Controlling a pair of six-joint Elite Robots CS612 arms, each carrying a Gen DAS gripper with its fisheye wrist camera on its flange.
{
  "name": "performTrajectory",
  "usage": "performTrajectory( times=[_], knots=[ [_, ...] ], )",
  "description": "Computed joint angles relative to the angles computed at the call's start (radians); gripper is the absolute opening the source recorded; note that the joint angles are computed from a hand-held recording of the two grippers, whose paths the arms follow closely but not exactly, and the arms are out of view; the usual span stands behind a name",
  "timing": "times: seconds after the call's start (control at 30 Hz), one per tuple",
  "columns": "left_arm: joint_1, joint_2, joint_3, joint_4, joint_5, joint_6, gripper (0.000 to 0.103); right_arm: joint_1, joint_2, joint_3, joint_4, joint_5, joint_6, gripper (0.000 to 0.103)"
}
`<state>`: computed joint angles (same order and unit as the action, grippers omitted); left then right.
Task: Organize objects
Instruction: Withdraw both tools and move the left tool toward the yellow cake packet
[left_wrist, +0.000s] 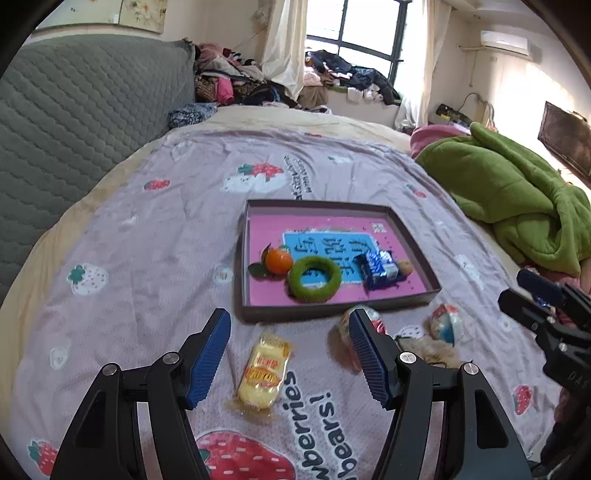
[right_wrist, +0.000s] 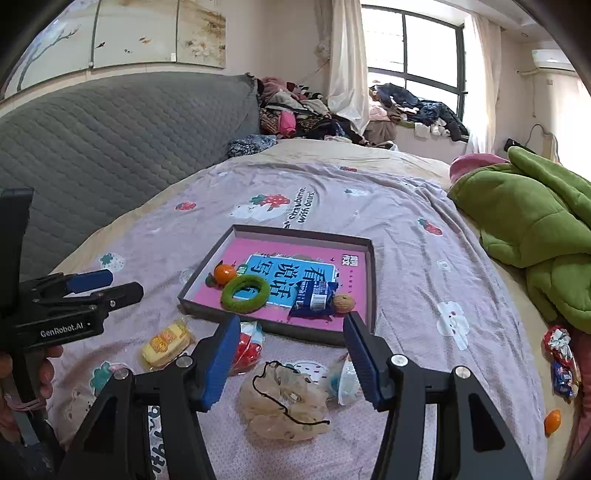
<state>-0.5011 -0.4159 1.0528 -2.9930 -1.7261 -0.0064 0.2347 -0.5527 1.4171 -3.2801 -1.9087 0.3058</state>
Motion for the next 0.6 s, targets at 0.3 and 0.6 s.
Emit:
performTrajectory(
  times=[0.3,0.6],
  knots=[
    [-0.006,0.006,0.014,0.028,-0.005,0.038,0.068,0.001,0.008,-0.008,0.007,0.002,-0.002,0.058],
    [-0.008,0.014,0.002,0.077,0.026,0.054,0.068,0.003,0.016,-0.023,0.067,0.016,-0.017,0.058]
  ],
)
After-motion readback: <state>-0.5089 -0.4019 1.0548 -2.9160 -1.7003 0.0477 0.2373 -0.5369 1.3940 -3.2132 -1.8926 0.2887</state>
